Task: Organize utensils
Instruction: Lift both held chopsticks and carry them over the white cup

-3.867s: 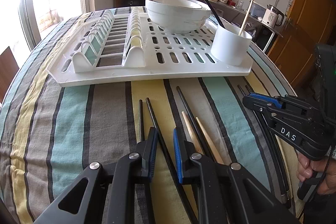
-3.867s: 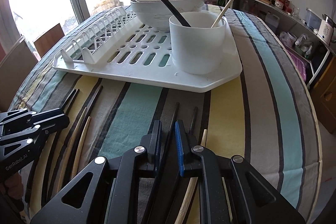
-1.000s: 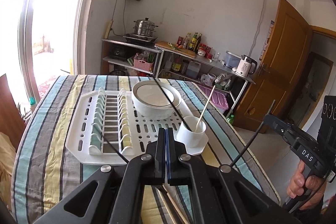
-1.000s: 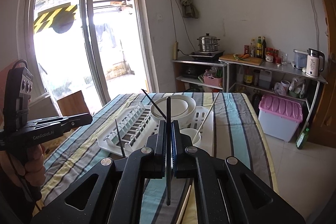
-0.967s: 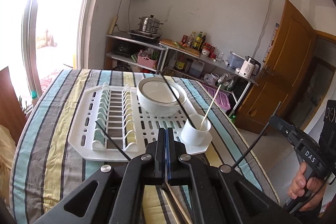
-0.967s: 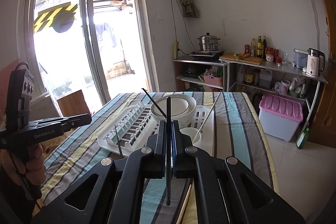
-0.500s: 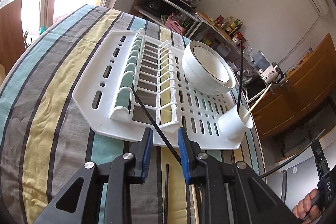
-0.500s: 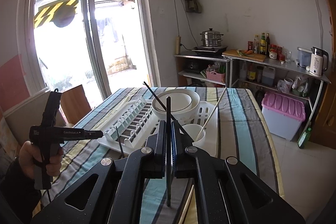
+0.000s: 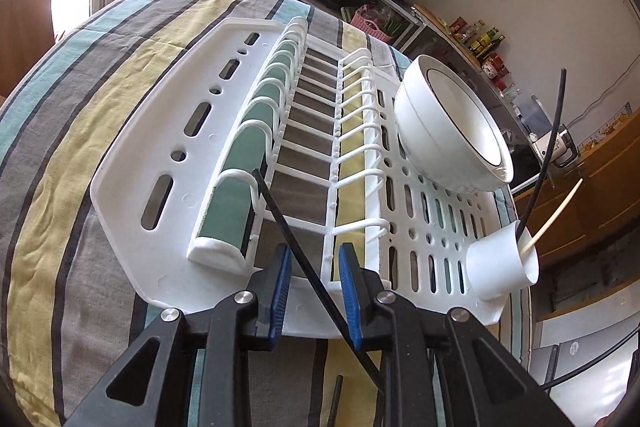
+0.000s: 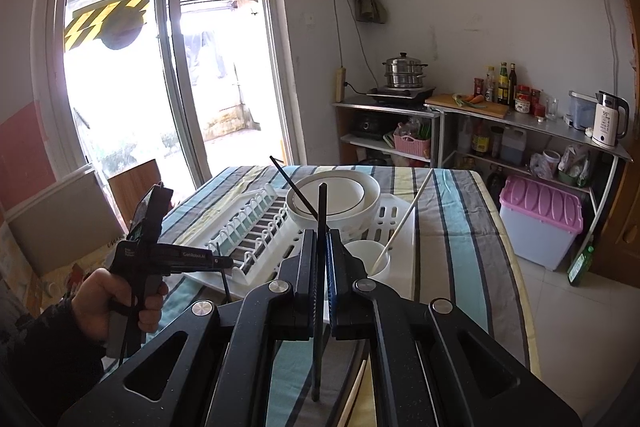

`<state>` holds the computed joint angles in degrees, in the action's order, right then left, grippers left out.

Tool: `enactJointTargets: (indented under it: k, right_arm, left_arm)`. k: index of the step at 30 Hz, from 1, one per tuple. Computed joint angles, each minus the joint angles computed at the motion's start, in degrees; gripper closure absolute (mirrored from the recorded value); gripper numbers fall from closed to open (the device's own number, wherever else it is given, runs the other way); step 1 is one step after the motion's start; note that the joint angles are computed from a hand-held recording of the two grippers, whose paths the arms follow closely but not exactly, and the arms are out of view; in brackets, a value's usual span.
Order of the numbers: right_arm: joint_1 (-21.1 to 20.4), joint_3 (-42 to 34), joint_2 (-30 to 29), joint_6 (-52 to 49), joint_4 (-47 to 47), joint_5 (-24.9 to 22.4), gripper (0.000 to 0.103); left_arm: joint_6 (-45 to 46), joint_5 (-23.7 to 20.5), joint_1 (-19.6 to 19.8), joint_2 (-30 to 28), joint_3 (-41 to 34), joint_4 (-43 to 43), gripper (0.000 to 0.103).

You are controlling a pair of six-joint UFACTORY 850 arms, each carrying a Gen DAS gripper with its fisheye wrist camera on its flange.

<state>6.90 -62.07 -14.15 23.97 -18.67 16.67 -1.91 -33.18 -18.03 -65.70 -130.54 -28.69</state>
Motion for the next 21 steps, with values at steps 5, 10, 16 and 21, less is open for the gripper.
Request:
enactJointTargets:
  k: [5,10,16,21]
  right_arm:
    - [0.00,-0.15,-0.21,-0.08,0.11,0.00,0.099]
    - [-0.04,-0.19,-0.22,0.14,-0.09,-0.01,0.099]
    - [-0.39,-0.64,-0.62,0.73,-0.55,0.04,0.099]
    - [-0.60,-0.23,-0.16,-0.44,0.62,0.66,0.099]
  left_arm:
    - [-1.25,0.45,-0.32,-0.62,-0.96,2.00,0.090]
    - [2.91,4.62,-0.58,3.11,4.17,-0.20,0.091]
    - [15.32,10.82,-1.28,10.97,13.57,-8.68,0.094]
    - [28.66,14.80,-2.46,17.39,20.04,-17.35,0.097]
